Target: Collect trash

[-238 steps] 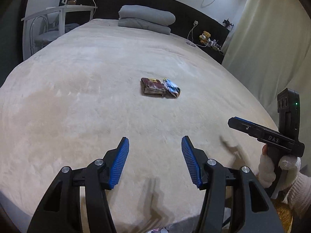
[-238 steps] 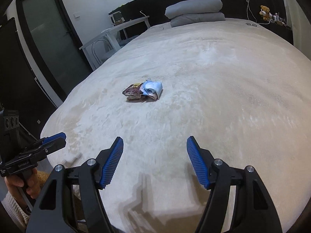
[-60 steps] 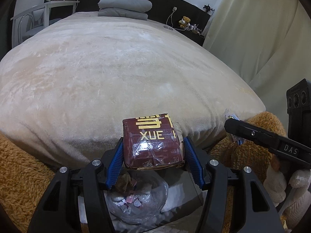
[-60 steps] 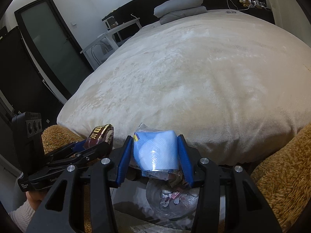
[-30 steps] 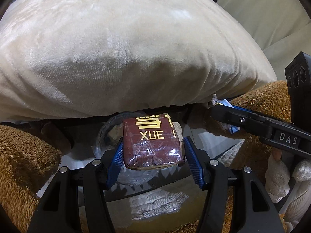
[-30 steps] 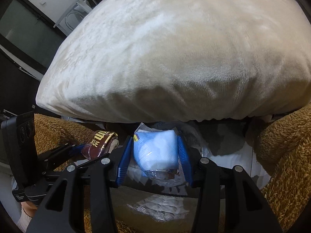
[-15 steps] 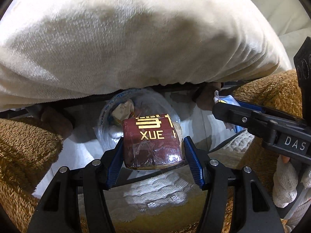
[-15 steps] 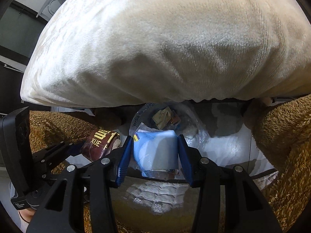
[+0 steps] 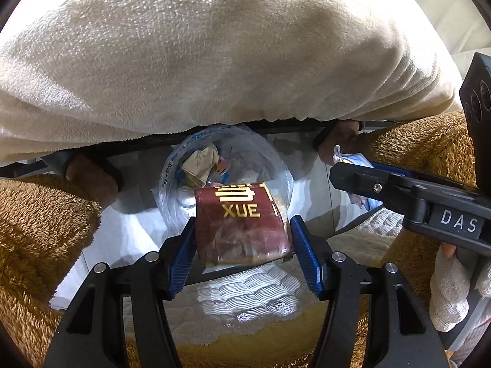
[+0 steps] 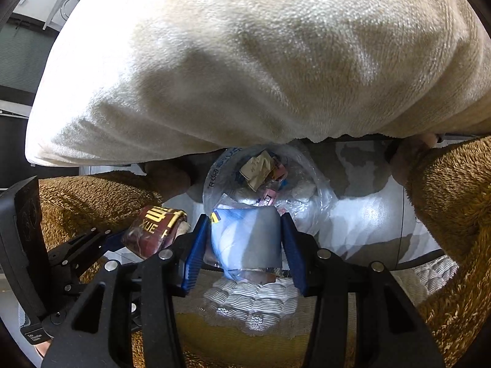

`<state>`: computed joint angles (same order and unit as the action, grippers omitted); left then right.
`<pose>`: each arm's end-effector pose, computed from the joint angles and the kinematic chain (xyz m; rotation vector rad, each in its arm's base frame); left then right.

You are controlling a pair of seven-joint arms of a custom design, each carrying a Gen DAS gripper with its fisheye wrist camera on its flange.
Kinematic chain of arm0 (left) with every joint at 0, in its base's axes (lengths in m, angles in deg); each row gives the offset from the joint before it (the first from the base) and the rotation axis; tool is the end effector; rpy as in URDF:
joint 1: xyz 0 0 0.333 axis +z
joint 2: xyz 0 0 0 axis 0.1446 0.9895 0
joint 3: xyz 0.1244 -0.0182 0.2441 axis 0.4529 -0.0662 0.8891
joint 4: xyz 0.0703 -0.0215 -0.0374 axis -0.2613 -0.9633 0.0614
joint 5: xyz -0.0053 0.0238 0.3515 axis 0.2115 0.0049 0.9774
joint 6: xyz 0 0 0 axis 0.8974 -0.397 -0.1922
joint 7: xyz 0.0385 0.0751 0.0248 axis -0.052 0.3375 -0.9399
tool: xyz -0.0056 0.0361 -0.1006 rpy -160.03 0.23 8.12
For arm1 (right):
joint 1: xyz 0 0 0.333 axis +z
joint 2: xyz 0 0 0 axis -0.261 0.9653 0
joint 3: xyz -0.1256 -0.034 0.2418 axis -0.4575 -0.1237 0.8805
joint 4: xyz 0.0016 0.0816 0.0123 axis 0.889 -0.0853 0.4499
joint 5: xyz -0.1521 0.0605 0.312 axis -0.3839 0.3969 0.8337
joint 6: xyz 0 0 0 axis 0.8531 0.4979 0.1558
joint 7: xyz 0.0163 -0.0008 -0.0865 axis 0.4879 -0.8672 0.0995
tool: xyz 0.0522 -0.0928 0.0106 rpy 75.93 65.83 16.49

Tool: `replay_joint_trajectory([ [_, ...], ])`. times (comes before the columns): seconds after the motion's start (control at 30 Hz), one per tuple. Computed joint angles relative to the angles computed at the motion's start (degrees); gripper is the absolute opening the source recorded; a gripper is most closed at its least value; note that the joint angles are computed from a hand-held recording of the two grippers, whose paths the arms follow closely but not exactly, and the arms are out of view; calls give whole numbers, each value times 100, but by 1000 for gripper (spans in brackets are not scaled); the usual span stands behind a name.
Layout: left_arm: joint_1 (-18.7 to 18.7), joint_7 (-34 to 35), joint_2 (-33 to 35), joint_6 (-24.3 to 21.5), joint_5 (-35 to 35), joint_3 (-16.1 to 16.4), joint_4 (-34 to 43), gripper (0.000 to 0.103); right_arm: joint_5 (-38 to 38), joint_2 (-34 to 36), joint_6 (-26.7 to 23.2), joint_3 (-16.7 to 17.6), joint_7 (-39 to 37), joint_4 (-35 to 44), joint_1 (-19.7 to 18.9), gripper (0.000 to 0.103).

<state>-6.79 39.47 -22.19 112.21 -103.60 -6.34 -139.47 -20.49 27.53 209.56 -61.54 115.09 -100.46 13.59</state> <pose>0.4530 -0.2583 0.3499 1.6607 -2.3983 0.3466 0.3975 0.3149 0.3706 -1.7447 2.2373 0.2507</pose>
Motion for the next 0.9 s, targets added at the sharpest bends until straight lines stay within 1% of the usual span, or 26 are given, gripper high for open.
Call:
replay_joint_trajectory([
  [0.03, 2, -2, 2, 4, -14, 2, -1, 62, 28, -19, 28, -5, -6, -32, -5, 49],
  [0.07, 4, -12, -1, 19, -24, 4, -10, 69, 51, -39, 35, -10, 4, -55, -10, 51],
  [0.1, 6, -16, -14, 41, -36, 7, -25, 71, 49, -42, 51, -11, 29, -70, -10, 52],
  [0.33, 34, 25, -104, 144, -162, 20, -107, 71, 70, -89, 105, -18, 35, -127, 3, 53],
  [0.57, 26, 79, -220, 280, -275, 12, -215, 71, 200, -278, 302, -35, -14, -349, 45, 53],
  [0.7, 31, 292, -471, 452, -546, 18, -420, 71, 123, -476, 396, -46, -19, -489, 103, 53],
  [0.8, 11, 449, -692, 636, -690, 30, -593, 71, -320, -728, 542, 2, 210, -642, 127, 53],
  [0.9, -29, 785, -929, 846, -958, 55, -738, 71, -739, -1070, 872, 32, 381, -865, 166, 53],
])
